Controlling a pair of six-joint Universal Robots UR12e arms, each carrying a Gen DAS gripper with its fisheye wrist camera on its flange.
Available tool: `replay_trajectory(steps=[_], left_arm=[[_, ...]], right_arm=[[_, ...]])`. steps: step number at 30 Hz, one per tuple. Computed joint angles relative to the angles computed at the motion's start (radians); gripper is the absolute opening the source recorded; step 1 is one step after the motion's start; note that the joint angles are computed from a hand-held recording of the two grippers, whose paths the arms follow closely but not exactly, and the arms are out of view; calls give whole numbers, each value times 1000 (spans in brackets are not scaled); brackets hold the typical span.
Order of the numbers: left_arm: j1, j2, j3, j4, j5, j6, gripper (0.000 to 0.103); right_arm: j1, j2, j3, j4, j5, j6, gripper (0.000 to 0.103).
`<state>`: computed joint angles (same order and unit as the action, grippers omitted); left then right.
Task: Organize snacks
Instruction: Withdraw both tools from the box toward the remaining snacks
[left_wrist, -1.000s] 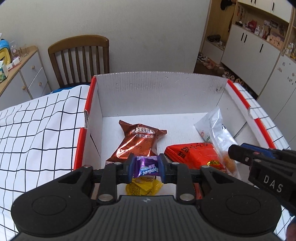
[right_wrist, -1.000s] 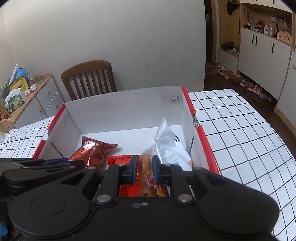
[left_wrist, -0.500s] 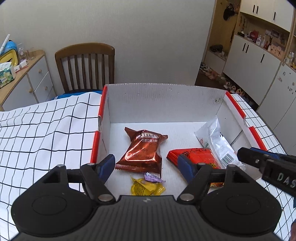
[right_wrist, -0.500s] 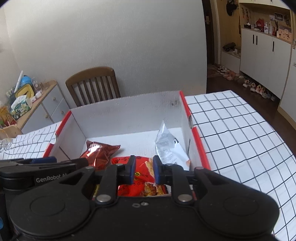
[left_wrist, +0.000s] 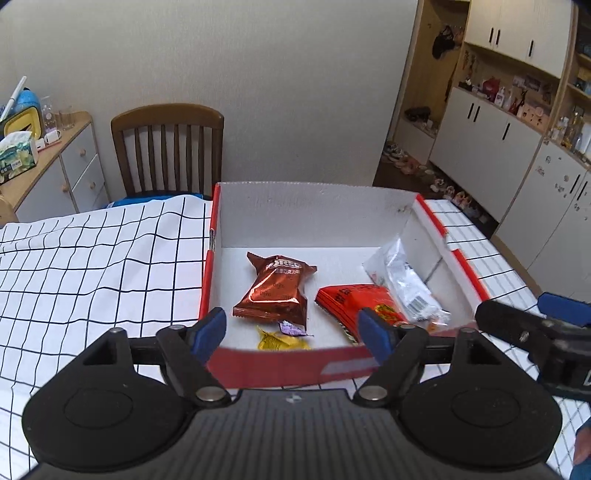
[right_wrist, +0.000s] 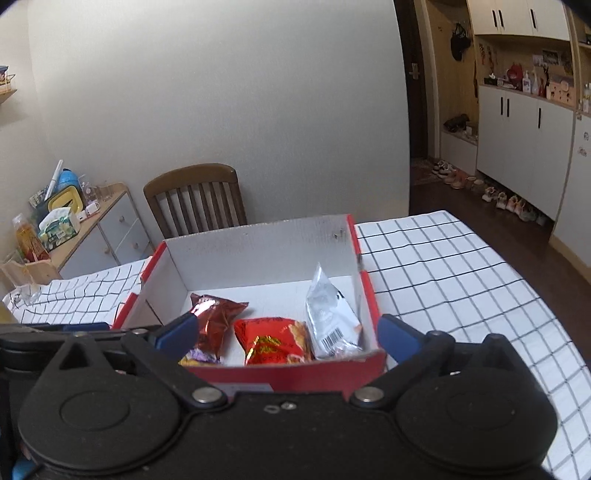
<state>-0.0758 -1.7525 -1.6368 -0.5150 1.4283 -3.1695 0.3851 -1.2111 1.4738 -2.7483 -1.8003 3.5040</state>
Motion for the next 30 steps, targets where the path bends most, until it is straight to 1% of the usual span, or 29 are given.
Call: replay_trajectory(steps=[2, 6, 11, 12, 14, 16, 18, 24, 26, 27, 28, 30], left_arm=[[3, 18, -14, 3, -10, 5, 79], [6, 55, -47, 20, -21, 9, 80], [13, 101, -93, 53, -45, 31, 80], [16, 111, -105, 64, -55, 39, 80], [17, 129, -123, 76, -64, 49, 85], [21, 148, -142, 83, -76, 41, 86], [26, 164, -153, 67, -95, 41, 86], [28, 203, -195, 65, -114, 72, 87], [29, 213, -211, 70, -115, 66, 91], [28, 216, -216, 65, -110, 63, 101], [28, 219, -224, 68, -109, 61, 103], [31, 226, -240, 69, -111, 64, 103]], right_arm=[[6, -10, 8, 6, -9, -13, 103], [27, -33, 24, 27, -53, -31, 103], [52, -67, 58, 13, -80, -62, 103], [58, -71, 62, 11, -89, -70, 103], [68, -83, 73, 9, -103, -80, 103], [75, -95, 88, 3, -105, -84, 103], [79, -110, 106, -1, -100, -80, 103], [90, -144, 151, 4, -84, -82, 103], [94, -153, 165, 0, -83, -80, 103], [95, -158, 173, 0, -81, -75, 103], [96, -163, 180, -1, -76, -70, 103], [98, -171, 196, -6, -69, -71, 103]])
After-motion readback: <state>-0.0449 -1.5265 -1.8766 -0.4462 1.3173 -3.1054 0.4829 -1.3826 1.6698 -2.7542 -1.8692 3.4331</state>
